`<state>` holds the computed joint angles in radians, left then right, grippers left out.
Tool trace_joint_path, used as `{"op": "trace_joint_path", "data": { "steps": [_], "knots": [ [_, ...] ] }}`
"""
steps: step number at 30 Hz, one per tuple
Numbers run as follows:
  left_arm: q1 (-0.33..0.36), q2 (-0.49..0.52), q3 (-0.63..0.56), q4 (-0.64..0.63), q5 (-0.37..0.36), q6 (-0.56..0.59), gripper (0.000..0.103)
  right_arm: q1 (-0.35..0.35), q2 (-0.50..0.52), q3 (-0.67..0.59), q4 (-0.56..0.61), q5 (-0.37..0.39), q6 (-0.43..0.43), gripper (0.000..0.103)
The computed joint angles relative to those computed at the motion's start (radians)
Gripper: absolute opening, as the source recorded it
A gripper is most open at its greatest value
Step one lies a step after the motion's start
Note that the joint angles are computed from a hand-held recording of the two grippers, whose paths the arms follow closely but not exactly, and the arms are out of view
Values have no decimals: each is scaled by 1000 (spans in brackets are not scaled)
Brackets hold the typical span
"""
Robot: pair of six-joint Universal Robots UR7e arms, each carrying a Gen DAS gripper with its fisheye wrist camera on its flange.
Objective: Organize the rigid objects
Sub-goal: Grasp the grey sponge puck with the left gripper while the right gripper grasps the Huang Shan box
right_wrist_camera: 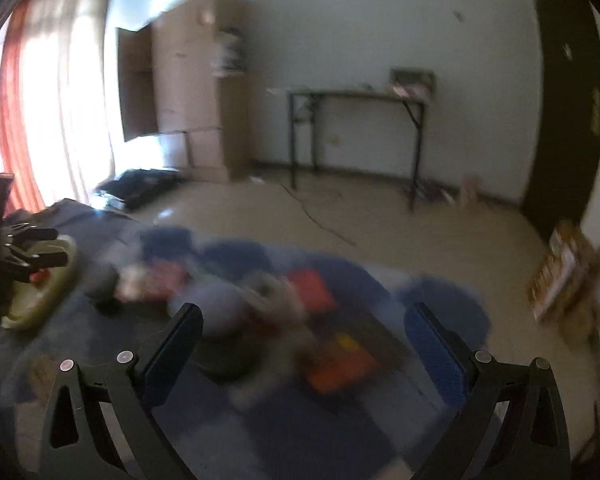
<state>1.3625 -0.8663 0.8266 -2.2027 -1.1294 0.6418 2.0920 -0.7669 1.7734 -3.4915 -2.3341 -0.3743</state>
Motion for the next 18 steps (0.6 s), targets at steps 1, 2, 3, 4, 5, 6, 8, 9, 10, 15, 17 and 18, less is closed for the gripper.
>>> {"op": "trace_joint_path", "data": {
  "steps": [1, 2, 3, 4, 5, 6, 8, 9, 10, 15, 17, 18],
  "knots": [
    [-1, 1, 11, -3, -11, -14, 103, -23, -9, 21, -4, 17, -4, 103],
    [-3, 11, 4, 9, -7, -16, 103, -39, -9, 31, -7, 33, -25, 103],
    [-9, 10, 20, 4, 5, -12, 103, -52, -13, 36, 6, 58, -58, 103],
    [-11, 15, 23, 7, 16, 0, 103, -69, -25, 46, 35, 101, -122, 103],
    [-11, 18, 32, -3, 23, 14, 103, -80, -15, 45, 31, 108, -219, 103],
    [-12, 20, 44, -17, 38, 31, 103, -86, -5, 32, 37, 99, -275, 103],
    [-10, 26, 50, -21, 45, 35, 103, -116, -7, 13, 69, 96, -320, 103],
    [-8, 32, 45, -9, 44, 33, 103, -127, -16, 11, 77, 101, -325, 103],
    [-5, 36, 44, -7, 46, 36, 103, -145, -32, -17, 127, 125, -318, 103],
    [8, 61, 32, -9, 53, 64, 103, -175, -9, -97, 237, 144, -289, 103],
    [13, 72, 23, -4, 52, 78, 103, -183, -22, -116, 353, 144, -233, 103],
    [14, 74, 24, -15, 52, 87, 103, -183, -24, -127, 395, 135, -217, 103]
  ]
}}
